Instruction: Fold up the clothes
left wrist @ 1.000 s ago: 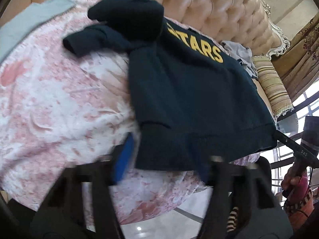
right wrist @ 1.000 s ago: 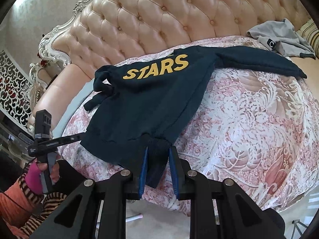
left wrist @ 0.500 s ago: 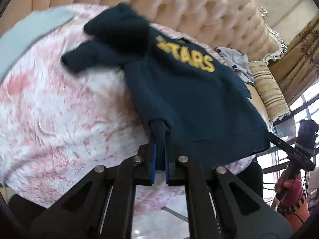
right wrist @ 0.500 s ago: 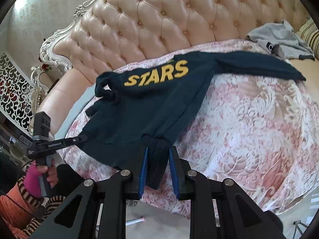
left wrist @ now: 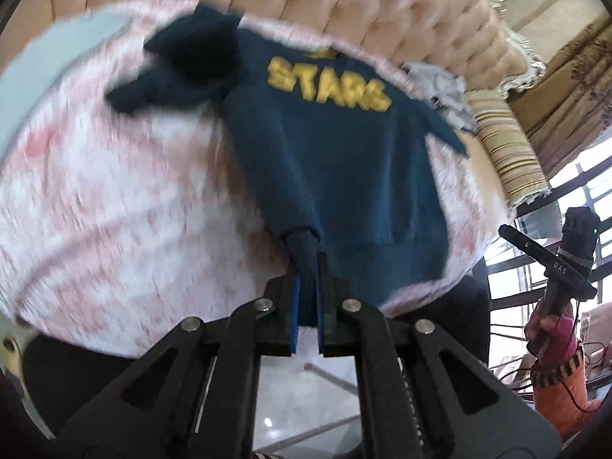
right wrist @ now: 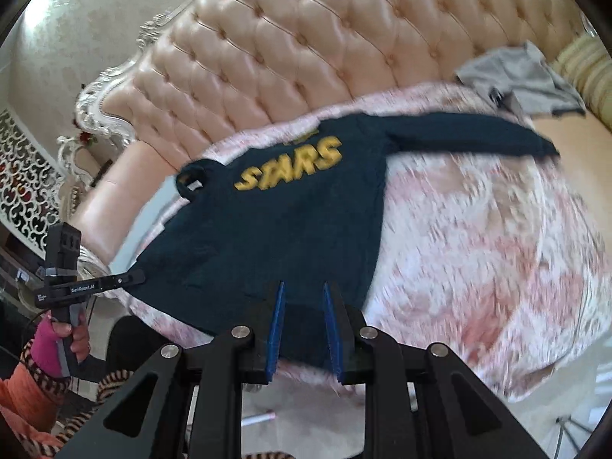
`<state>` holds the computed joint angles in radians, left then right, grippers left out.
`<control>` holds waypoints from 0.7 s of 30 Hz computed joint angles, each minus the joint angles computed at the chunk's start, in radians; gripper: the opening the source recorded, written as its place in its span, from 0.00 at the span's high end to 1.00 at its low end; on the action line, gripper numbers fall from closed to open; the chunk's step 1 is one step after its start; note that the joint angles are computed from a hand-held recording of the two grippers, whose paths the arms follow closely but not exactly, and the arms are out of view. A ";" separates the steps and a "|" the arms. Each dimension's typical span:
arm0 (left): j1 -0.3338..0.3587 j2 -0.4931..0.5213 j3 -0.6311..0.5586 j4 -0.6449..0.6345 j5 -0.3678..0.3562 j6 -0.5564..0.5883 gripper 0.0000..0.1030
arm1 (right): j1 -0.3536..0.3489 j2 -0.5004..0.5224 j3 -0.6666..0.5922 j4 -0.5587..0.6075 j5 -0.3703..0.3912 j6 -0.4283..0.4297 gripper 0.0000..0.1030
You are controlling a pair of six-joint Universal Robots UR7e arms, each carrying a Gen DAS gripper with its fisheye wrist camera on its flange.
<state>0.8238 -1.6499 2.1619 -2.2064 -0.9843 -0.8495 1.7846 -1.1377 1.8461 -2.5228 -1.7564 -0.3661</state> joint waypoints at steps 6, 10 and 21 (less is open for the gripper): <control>0.049 0.006 0.057 0.010 -0.026 -0.030 0.39 | -0.037 0.019 0.019 -0.007 -0.079 0.026 0.75; -0.014 -0.065 0.041 0.148 0.060 -0.078 0.08 | -0.014 0.036 -0.022 -0.002 -0.079 0.006 0.41; 0.209 -0.087 -0.071 -0.100 0.260 0.086 0.45 | 0.096 0.220 -0.174 0.007 0.005 -0.048 0.40</control>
<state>1.0324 -1.7372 2.0913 -2.3063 -0.7247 -0.7632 1.8806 -0.9178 1.6724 -2.5157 -1.7512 -0.4142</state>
